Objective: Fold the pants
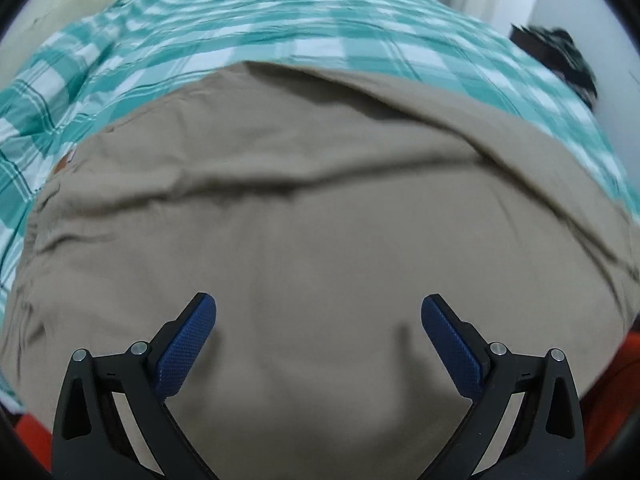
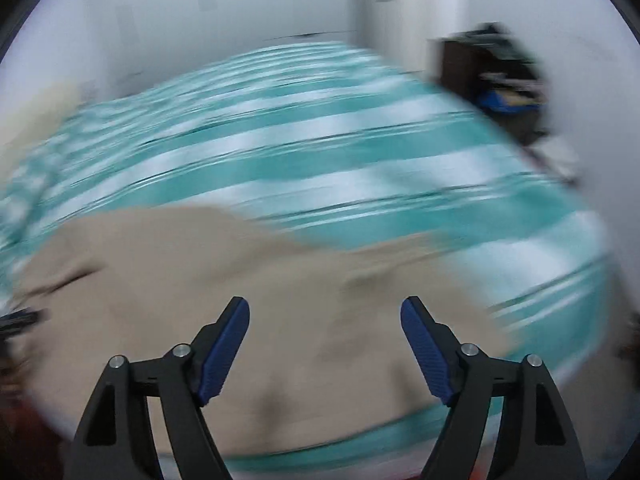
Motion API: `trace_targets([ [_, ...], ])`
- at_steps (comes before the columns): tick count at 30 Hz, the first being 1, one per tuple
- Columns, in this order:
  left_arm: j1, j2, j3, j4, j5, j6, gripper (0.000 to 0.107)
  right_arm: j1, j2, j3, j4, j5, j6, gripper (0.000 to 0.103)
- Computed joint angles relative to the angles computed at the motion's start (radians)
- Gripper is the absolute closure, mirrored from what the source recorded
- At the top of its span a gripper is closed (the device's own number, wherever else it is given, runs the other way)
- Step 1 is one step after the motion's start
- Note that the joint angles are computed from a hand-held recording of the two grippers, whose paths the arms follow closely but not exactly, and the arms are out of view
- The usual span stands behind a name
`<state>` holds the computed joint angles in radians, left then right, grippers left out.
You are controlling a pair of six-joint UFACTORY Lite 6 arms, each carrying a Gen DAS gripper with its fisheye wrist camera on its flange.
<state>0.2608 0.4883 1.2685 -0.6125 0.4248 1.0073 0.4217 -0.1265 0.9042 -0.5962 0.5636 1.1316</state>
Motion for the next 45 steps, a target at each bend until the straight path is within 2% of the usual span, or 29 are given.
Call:
trace_targets([
  [2,-0.032,-0.052,-0.108,0.039,-0.069,-0.022,0.005,0.179,0.167,0.113,-0.032,-0.042,0.119,0.025],
  [4,-0.042,-0.089,-0.202,-0.022,-0.152,0.017,0.004,0.350,0.376,0.280,-0.166,-0.040,0.293,0.025],
  [6,-0.026,-0.080,-0.225,-0.136,-0.157,0.104,0.005,0.434,0.556,0.419,-0.254,0.002,0.403,0.025],
  [9,0.004,-0.040,-0.208,-0.257,-0.121,0.237,0.005,0.502,0.747,0.520,-0.243,0.036,0.378,0.023],
  [12,0.010,-0.042,-0.218,-0.353,-0.120,0.364,0.005,0.486,0.689,0.376,-0.414,-0.075,0.590,0.020],
  [15,0.014,-0.046,-0.238,-0.451,-0.132,0.472,0.005,0.447,0.667,0.319,-0.500,-0.138,0.665,0.019],
  [18,0.017,-0.042,-0.244,-0.525,-0.140,0.555,0.005,0.479,0.683,0.329,-0.546,-0.093,0.721,0.019],
  [20,0.019,-0.044,-0.249,-0.541,-0.142,0.573,0.005,0.476,0.711,0.376,-0.527,-0.079,0.689,0.019],
  [45,0.019,-0.045,-0.261,-0.621,-0.153,0.665,0.005,0.472,0.720,0.387,-0.538,-0.077,0.691,0.019],
])
